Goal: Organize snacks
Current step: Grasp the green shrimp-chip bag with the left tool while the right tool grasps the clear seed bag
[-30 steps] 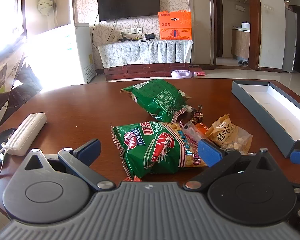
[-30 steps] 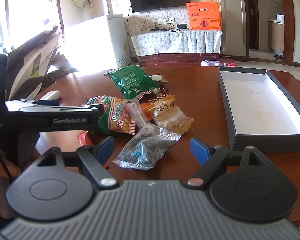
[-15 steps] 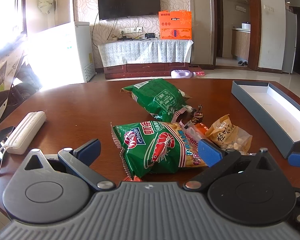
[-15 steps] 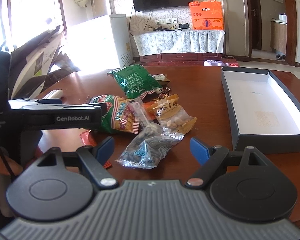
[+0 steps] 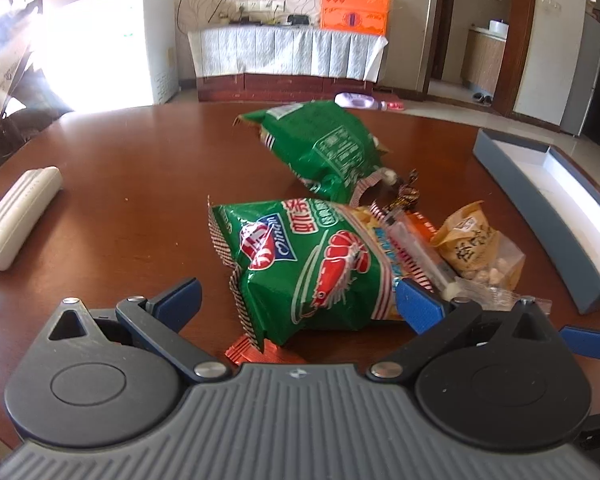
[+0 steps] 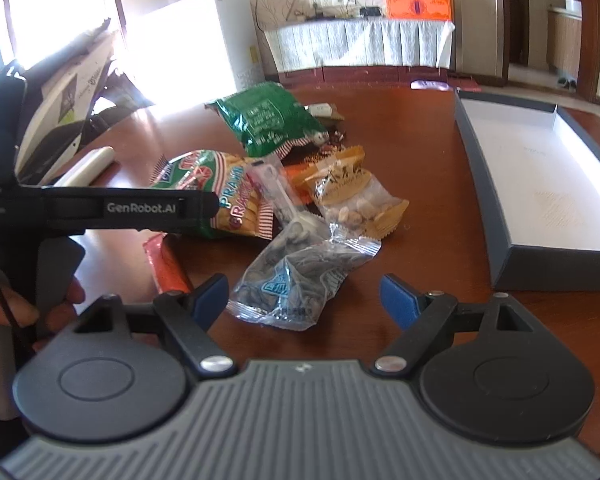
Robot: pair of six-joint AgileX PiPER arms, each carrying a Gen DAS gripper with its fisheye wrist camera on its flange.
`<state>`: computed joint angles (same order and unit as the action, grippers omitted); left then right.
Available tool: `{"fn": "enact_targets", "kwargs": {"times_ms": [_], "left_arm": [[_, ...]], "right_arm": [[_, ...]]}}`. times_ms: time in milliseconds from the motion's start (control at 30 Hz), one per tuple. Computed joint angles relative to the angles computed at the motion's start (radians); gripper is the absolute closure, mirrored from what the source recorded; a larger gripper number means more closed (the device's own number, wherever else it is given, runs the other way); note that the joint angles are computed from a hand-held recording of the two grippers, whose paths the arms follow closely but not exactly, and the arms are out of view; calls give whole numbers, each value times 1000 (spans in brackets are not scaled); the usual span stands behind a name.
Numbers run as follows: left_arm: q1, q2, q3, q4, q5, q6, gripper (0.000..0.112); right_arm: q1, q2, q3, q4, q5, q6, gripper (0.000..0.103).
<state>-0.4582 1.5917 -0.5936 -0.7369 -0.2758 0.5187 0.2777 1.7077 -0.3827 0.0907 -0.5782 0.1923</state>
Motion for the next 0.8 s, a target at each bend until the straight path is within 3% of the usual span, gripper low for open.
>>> {"fn": "enact_targets", "kwargs": {"times_ms": [200, 400, 600, 767, 800], "left_arm": [[-25, 84, -50, 1, -31, 36, 9], [-9, 145, -119, -3, 35, 36, 9], [21, 190, -138, 199, 17, -174, 9], [23, 192, -112, 354, -29, -307, 23], [19, 190, -108, 364, -37, -316, 31]], "right_arm": [[27, 52, -74, 82, 47, -63, 19], [28, 96, -118, 96, 61, -44, 19], [41, 115, -131, 134, 44, -93, 20], [38, 108, -128, 124, 38, -105, 24], [40, 103, -122, 130, 30, -113, 24]]}}
